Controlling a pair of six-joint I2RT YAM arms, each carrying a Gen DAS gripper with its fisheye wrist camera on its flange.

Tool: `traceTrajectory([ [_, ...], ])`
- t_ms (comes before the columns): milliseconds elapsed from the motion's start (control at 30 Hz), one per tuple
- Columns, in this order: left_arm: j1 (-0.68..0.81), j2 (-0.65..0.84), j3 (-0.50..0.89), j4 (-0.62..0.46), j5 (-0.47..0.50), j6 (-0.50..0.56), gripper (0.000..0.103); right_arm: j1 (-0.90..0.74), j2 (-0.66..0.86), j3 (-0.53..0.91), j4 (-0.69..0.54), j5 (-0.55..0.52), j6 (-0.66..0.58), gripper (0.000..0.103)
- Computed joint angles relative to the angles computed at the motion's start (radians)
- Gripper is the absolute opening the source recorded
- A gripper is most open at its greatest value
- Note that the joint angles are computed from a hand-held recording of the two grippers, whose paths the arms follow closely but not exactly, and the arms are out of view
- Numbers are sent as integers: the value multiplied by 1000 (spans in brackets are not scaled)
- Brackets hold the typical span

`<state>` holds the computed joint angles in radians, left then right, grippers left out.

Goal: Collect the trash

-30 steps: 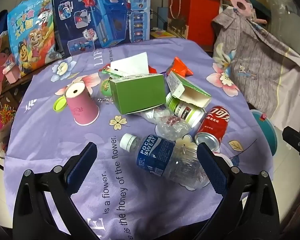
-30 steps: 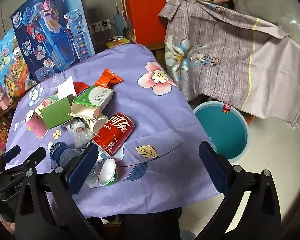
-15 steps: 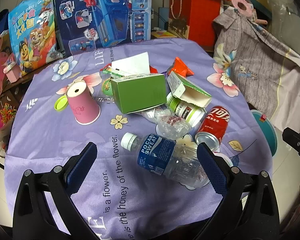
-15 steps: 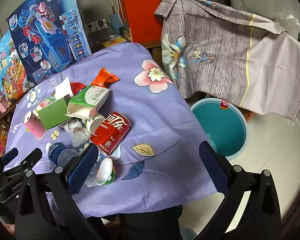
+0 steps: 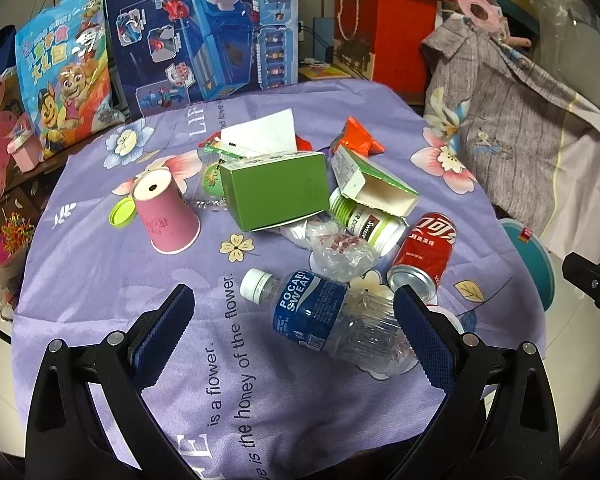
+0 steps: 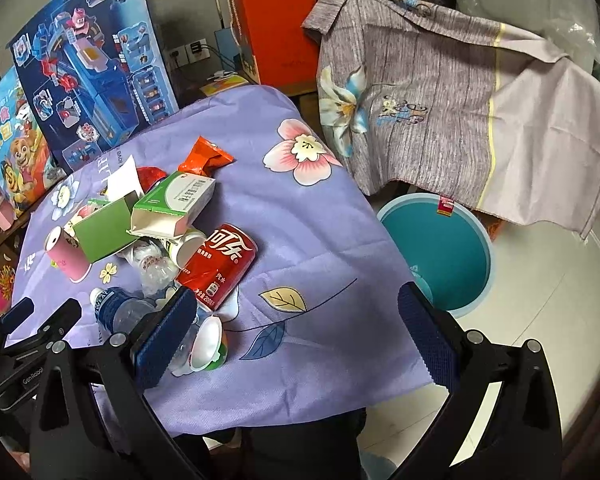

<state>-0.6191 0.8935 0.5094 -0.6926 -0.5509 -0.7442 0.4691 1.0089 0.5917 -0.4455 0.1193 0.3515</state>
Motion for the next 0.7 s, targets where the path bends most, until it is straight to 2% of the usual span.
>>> traceTrajectory([
  [133, 17, -14, -7, -2, 7, 19, 99, 2, 2, 0, 0, 0, 1, 97],
  [200, -29, 43, 23, -1, -17, -26, 99, 2, -2, -2, 2, 1, 0, 97],
  [700, -42, 56, 38, -10, -31, -33, 99, 15, -3, 2, -2, 9, 8, 97],
])
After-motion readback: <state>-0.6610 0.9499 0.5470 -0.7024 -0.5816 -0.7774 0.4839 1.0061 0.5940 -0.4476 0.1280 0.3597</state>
